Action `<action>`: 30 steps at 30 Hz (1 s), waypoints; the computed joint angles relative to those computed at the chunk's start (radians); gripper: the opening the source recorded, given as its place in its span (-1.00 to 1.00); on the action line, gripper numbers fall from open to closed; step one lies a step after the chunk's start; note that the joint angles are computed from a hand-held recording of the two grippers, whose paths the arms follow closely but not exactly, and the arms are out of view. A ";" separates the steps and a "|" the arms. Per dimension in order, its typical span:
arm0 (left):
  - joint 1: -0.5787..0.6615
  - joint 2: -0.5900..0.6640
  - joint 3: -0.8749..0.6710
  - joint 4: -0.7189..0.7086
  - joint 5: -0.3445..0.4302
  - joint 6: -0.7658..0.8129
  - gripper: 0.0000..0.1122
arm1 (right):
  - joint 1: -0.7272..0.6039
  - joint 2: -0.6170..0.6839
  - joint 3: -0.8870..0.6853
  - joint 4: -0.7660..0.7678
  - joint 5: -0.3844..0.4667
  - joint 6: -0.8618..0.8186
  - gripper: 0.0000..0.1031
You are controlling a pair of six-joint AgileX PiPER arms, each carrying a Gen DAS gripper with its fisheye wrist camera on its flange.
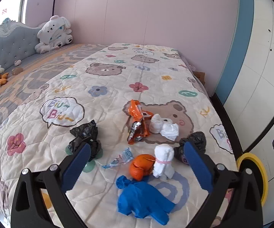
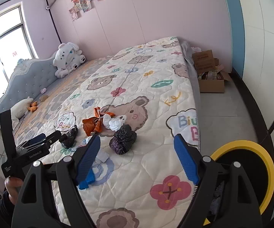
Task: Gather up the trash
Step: 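Move both open tools back over the items on the bed, then grasp a black plastic bag with each tool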
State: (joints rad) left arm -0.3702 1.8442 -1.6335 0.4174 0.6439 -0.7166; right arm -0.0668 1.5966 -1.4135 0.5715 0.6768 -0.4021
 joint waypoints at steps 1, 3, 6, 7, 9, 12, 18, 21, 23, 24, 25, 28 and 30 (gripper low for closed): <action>0.015 -0.001 0.004 -0.003 -0.001 0.001 0.69 | 0.021 0.012 -0.011 -0.016 -0.003 0.017 0.48; 0.046 0.001 0.012 -0.016 -0.007 0.007 0.69 | 0.052 0.032 -0.026 -0.037 -0.013 0.040 0.48; 0.091 0.012 0.016 -0.044 -0.013 0.029 0.69 | 0.094 0.069 -0.056 -0.072 -0.021 0.076 0.48; 0.103 0.020 0.012 -0.047 -0.011 0.034 0.69 | 0.110 0.086 -0.069 -0.088 -0.025 0.091 0.48; 0.126 0.035 0.008 -0.050 -0.013 0.041 0.69 | 0.132 0.116 -0.095 -0.113 -0.024 0.118 0.48; 0.160 0.064 -0.008 -0.072 -0.013 0.062 0.69 | 0.167 0.166 -0.132 -0.155 -0.025 0.159 0.48; 0.214 0.130 -0.051 -0.106 -0.013 0.098 0.69 | 0.210 0.295 -0.235 -0.204 -0.012 0.204 0.48; 0.234 0.169 -0.082 -0.124 -0.006 0.116 0.69 | 0.220 0.364 -0.296 -0.228 0.006 0.232 0.48; 0.248 0.190 -0.096 -0.139 -0.006 0.127 0.69 | 0.225 0.405 -0.331 -0.244 0.012 0.248 0.48; 0.253 0.202 -0.104 -0.145 -0.004 0.133 0.69 | 0.226 0.424 -0.351 -0.249 0.019 0.255 0.48; 0.259 0.213 -0.113 -0.153 -0.002 0.139 0.69 | 0.228 0.448 -0.375 -0.255 0.028 0.262 0.48; 0.268 0.248 -0.146 -0.167 0.009 0.150 0.69 | 0.232 0.510 -0.442 -0.283 0.047 0.286 0.48; 0.273 0.270 -0.168 -0.173 0.018 0.158 0.69 | 0.233 0.548 -0.484 -0.293 0.059 0.297 0.48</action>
